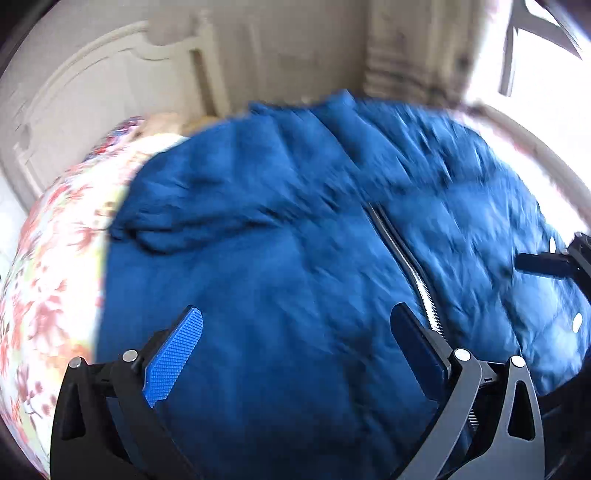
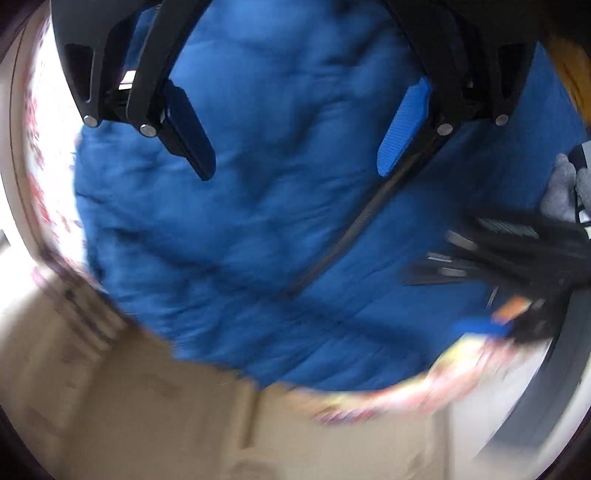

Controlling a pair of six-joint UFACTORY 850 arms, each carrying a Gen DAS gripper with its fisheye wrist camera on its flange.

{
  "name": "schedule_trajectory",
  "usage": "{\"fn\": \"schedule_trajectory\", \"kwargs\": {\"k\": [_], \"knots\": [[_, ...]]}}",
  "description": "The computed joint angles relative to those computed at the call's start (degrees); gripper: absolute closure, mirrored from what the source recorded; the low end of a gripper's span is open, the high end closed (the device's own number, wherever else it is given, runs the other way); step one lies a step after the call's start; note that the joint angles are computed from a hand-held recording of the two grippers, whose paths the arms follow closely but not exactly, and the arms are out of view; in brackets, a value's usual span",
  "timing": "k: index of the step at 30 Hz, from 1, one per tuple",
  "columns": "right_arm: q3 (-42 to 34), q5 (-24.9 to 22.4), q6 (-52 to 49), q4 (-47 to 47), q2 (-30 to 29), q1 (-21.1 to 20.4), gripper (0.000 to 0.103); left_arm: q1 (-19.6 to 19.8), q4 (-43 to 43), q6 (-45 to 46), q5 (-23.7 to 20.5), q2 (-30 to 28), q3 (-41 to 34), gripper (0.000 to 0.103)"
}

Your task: Fold large clothes

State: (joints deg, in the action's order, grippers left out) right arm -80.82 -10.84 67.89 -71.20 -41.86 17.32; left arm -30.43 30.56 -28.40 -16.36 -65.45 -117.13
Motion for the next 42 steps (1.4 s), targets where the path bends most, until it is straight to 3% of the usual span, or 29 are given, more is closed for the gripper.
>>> {"fn": "schedule_trajectory", "kwargs": {"k": [1, 3, 5, 7, 10, 13, 15, 17, 19, 21, 23, 25, 27, 29, 33, 37, 42], "knots": [[0.9, 1.2, 5.0, -3.6, 0.3, -0.5, 0.008, -0.1, -1.6, 2.1, -1.6, -1.5, -2.0, 0.004], [2.0, 3.8, 7.9, -3.9, 0.7, -2.0, 0.008, 1.0, -9.9, 7.6, 0.6, -0.9, -0.8, 0.004], [4.1, 3.1, 14.2, -9.2, 2.4, -3.0, 0.008, 2.3, -11.4, 7.0, 0.0, -0.2, -0.1, 0.004], [7.8, 2.0, 26.2, -19.8, 5.3, -3.8, 0.008, 3.4, -5.5, 0.5, 2.8, 2.7, 5.0, 0.004], [13.7, -3.0, 43.1, -33.6, 8.8, -5.7, 0.008, 4.9, 10.3, -17.3, 5.8, 7.2, 12.6, 0.004], [18.7, -2.0, 57.5, -43.3, 11.4, -8.7, 0.008, 6.6, 24.6, -34.4, 7.9, 9.4, 16.9, 0.004], [20.0, 0.0, 66.8, -50.7, 12.0, -10.4, 0.008, 7.2, 26.7, -39.0, 7.3, 9.7, 17.9, 0.004], [20.7, -1.4, 66.5, -49.9, 12.2, -10.0, 0.008, 7.3, 30.2, -43.8, 5.8, 10.3, 18.4, 0.004], [22.3, -3.2, 70.8, -54.0, 13.8, -8.5, 0.010, 6.1, 41.6, -55.4, 4.1, 11.7, 20.3, 0.005], [23.7, -3.7, 77.8, -63.6, 16.2, -5.7, 0.010, 5.0, 53.6, -66.8, 8.2, 15.3, 25.2, 0.005], [23.0, -2.8, 76.1, -66.5, 16.3, -2.3, 0.010, 2.7, 61.9, -72.4, 8.8, 18.0, 28.5, 0.005], [22.0, -1.4, 71.7, -66.6, 15.4, 0.7, 0.011, 0.8, 60.7, -68.4, 9.6, 18.7, 29.7, 0.005], [20.4, 1.4, 67.2, -65.0, 13.5, 2.6, 0.011, -1.1, 54.0, -59.2, 8.8, 17.9, 29.8, 0.005], [19.5, 2.3, 68.1, -67.4, 11.2, 3.2, 0.010, -2.2, 55.0, -59.1, 6.8, 16.3, 30.0, 0.005], [21.1, 2.4, 87.6, -84.2, 11.7, 0.9, 0.007, -0.3, 75.4, -80.6, 10.3, 18.0, 33.6, 0.004], [24.6, 0.3, 91.5, -86.8, 14.1, -1.3, 0.007, 1.0, 98.3, -104.6, 7.9, 20.9, 39.0, 0.004], [31.3, -2.7, 91.6, -82.8, 18.2, -3.4, 0.007, 4.1, 122.5, -134.5, 4.4, 24.6, 46.7, 0.004]]}}
